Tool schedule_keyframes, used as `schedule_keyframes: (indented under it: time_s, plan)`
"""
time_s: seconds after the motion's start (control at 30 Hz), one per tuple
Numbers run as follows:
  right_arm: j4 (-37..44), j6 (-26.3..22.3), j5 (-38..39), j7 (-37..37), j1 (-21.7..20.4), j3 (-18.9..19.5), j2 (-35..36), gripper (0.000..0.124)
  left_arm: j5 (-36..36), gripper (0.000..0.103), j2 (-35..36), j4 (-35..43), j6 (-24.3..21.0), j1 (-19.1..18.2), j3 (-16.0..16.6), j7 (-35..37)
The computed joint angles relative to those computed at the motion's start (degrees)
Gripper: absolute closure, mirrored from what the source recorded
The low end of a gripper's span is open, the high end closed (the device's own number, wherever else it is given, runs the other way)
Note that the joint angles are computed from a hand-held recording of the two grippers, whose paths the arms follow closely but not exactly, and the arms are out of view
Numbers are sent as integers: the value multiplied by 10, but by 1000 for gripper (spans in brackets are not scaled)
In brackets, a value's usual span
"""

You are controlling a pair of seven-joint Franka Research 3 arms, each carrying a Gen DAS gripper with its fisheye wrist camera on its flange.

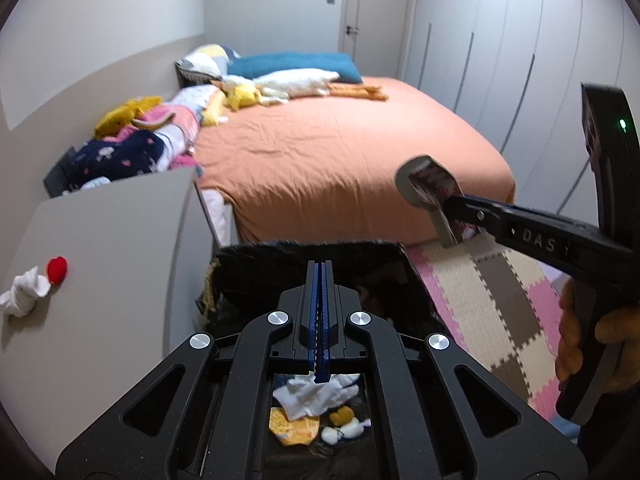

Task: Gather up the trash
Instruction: 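Open both tools to drop the snack bag and box into the bin, then move both tools back from the bin toward the sock and heart plush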

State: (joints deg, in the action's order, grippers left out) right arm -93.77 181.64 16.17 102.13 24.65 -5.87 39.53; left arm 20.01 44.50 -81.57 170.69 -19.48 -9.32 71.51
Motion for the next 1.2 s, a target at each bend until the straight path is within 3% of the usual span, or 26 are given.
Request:
schedule_keyframes:
  time_s: [0.03, 0.07, 0.1, 0.13, 0.17, 0.23, 0.27, 0.47, 0.8, 1.2]
  plan:
    - [5, -6, 2, 3, 1, -2, 3, 86, -2, 102, 2, 0, 0, 2, -4, 2]
    - [13, -11, 3, 12, 9, -12, 7, 74, -7, 97, 5, 4, -4, 7, -10, 5]
    - [13, -10, 2, 24, 26, -34, 9, 59, -15, 85, 11, 14, -21, 17, -22, 12]
    - [13, -8, -6, 49, 57, -72, 14, 57, -20, 30, 13, 20, -33, 11, -14, 8]
    - [15, -11, -6, 56, 71, -90, 17, 56, -27, 8, 11, 20, -31, -9, 13, -4]
    - [21, -14, -12, 67, 72, -94, 22, 52, 23, 6, 4, -1, 25, -51, 83, -83]
    - [25, -16, -15, 75, 77, -101, 26, 52, 32, 6, 3, -3, 30, -60, 97, -91]
    - [43, -31, -36, 93, 62, -87, 38, 51, 96, 6, 10, 9, 18, -86, 139, -132]
    - [71, -53, -65, 115, 58, -84, 54, 51, 115, 6, 17, 16, 7, -54, 108, -143]
    - [165, -102, -99, 121, 39, -51, 104, 51, 114, 6, 6, -11, 11, -34, 115, -169]
